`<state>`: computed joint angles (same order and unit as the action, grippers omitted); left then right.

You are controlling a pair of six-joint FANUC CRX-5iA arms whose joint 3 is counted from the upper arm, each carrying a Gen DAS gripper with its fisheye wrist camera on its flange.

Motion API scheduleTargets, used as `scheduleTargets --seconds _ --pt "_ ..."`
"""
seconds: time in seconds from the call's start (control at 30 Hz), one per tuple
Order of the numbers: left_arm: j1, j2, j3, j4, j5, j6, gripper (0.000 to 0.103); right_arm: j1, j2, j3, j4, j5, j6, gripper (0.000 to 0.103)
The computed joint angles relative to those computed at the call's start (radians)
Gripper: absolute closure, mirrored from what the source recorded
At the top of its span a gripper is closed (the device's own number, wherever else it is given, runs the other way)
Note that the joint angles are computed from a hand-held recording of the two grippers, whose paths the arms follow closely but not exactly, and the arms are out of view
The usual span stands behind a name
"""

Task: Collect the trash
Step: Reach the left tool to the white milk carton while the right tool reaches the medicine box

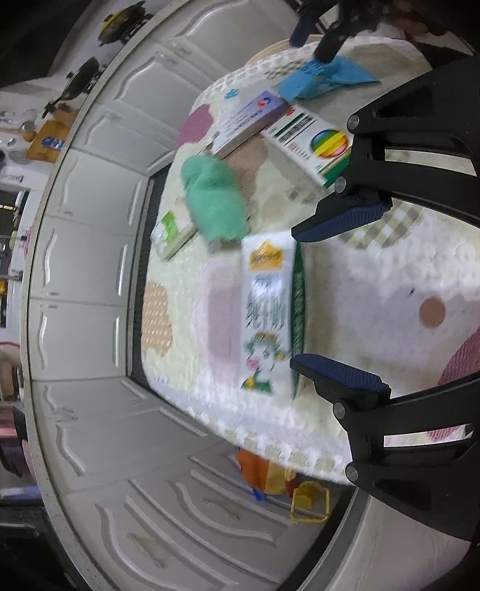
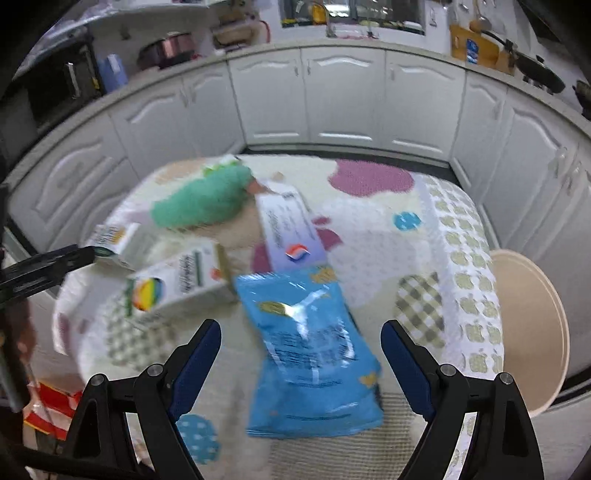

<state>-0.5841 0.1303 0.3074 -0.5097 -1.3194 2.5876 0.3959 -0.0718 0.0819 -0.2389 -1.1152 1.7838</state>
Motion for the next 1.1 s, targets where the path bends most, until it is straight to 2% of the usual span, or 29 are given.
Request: scheduleTargets --seconds 0.03,0.17,0.2,0.43,0.5,0.7,0.97,1.1 --pt "0.0 0.001 0.008 -0.017 -0.015 0.0 0.041 0.01 -0.002 0.001 0.001 0.001 0.005 0.017" --pt "-0.025 0.048 0.092 -0.201 -0.193 0.023 0.041 0.027 -0.014 0.004 -0.02 -0.012 0.021 0.017" --pt "-0.007 0.055 0.098 -0.213 -0.213 0.019 0.041 0.026 -0.019 0.0 -0.027 -0.017 0.028 0.017" --pt "0.154 0.079 0.06 -0.072 -0.175 -0.037 0.041 0.034 -0.008 0.013 -0.089 -0.071 0.072 0.017" --pt "0.178 0.056 0.013 -0.004 -0.119 -0.048 0.041 0.032 -0.004 0.02 -0.113 -0.093 0.096 0.017" --pt "0.144 -0.013 -0.078 0.082 -0.049 -0.069 0.041 0.041 0.037 0.042 -0.141 -0.139 0.111 0.017" --pt "0.078 -0.089 -0.124 0.059 -0.005 0.022 0.041 0.046 0.105 0.109 -0.162 -0.154 -0.008 0.017" --pt "0.043 -0.112 -0.109 0.036 0.029 0.055 0.041 0.083 0.133 0.129 -0.096 -0.152 -0.119 0.016"
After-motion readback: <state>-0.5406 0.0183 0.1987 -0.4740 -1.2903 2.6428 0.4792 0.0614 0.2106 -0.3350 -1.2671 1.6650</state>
